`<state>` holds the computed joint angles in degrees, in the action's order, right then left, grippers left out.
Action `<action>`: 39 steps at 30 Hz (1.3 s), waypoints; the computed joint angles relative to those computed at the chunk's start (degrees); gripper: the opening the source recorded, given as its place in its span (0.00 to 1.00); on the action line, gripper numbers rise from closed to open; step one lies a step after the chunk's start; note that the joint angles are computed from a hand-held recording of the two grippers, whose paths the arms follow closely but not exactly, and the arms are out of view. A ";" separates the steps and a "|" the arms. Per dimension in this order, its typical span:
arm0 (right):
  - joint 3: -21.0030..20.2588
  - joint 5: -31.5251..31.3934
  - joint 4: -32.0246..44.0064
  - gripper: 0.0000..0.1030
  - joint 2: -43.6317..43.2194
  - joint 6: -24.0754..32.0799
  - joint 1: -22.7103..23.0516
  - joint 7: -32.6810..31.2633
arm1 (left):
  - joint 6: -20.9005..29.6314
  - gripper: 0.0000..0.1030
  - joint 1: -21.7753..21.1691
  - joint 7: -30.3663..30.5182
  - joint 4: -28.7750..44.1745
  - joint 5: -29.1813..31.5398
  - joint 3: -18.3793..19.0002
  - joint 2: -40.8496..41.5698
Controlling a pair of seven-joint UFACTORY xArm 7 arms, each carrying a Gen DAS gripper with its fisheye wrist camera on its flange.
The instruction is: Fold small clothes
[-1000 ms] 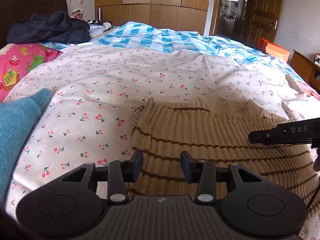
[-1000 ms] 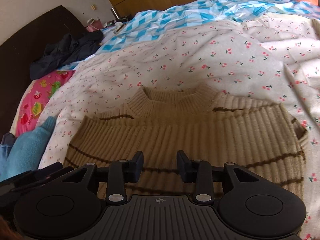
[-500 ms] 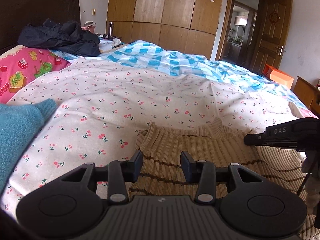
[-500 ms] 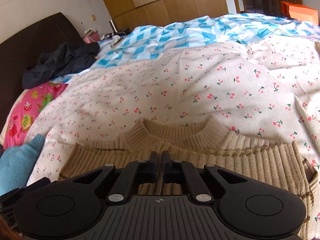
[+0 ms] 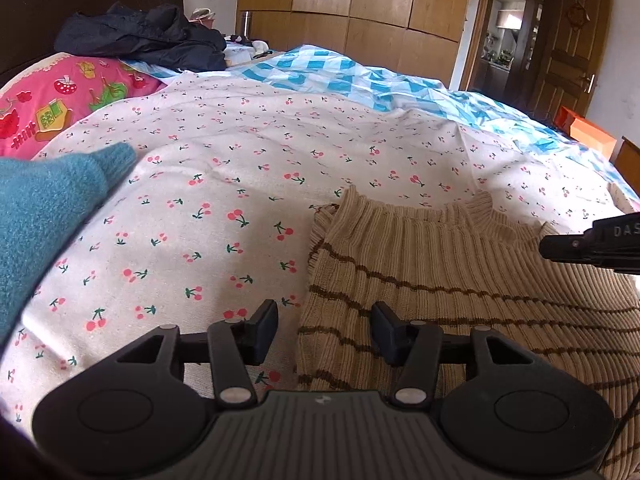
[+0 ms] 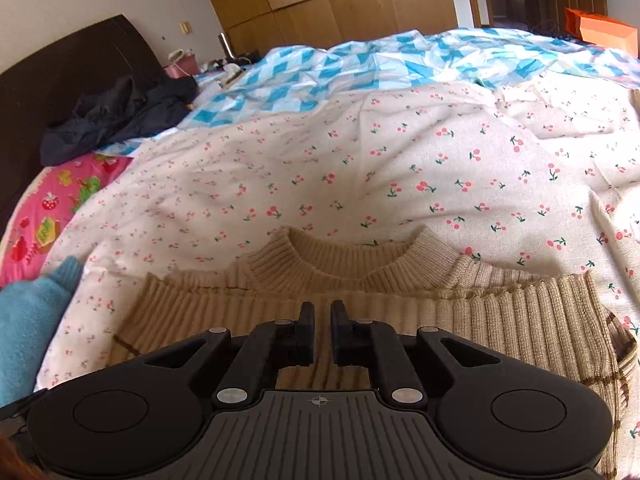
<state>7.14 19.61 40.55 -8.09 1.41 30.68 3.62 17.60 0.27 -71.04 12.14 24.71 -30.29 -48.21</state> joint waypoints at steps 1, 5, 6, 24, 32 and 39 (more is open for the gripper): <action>-0.88 1.46 -0.98 0.11 -1.05 -0.56 1.65 -1.87 | 0.44 0.55 -0.01 -0.08 0.06 0.12 -0.29 -0.34; 0.98 -2.72 -1.20 0.12 -0.50 4.38 0.03 -1.13 | 2.22 0.56 0.02 0.14 0.96 0.94 -0.94 0.47; 2.35 -4.10 -0.42 0.11 0.77 6.37 -1.84 0.33 | 2.44 0.56 -0.11 0.21 1.01 1.04 -0.68 0.74; -6.68 11.28 -11.77 0.21 -15.75 4.46 5.64 -6.22 | 13.91 0.56 -10.28 -1.70 0.00 -1.35 1.37 -7.93; -6.22 3.15 -25.86 0.23 -34.27 7.97 -5.50 2.04 | 19.82 0.56 -18.13 -2.34 3.47 -2.67 -1.72 -9.10; -15.87 2.70 -29.84 0.26 -36.74 7.64 -3.59 3.04 | 15.12 0.56 -21.07 0.58 10.47 -1.56 -5.08 1.93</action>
<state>-8.73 22.31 10.71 -44.83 9.05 27.08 6.66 32.72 -20.79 -70.45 22.61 23.15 -35.37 -46.28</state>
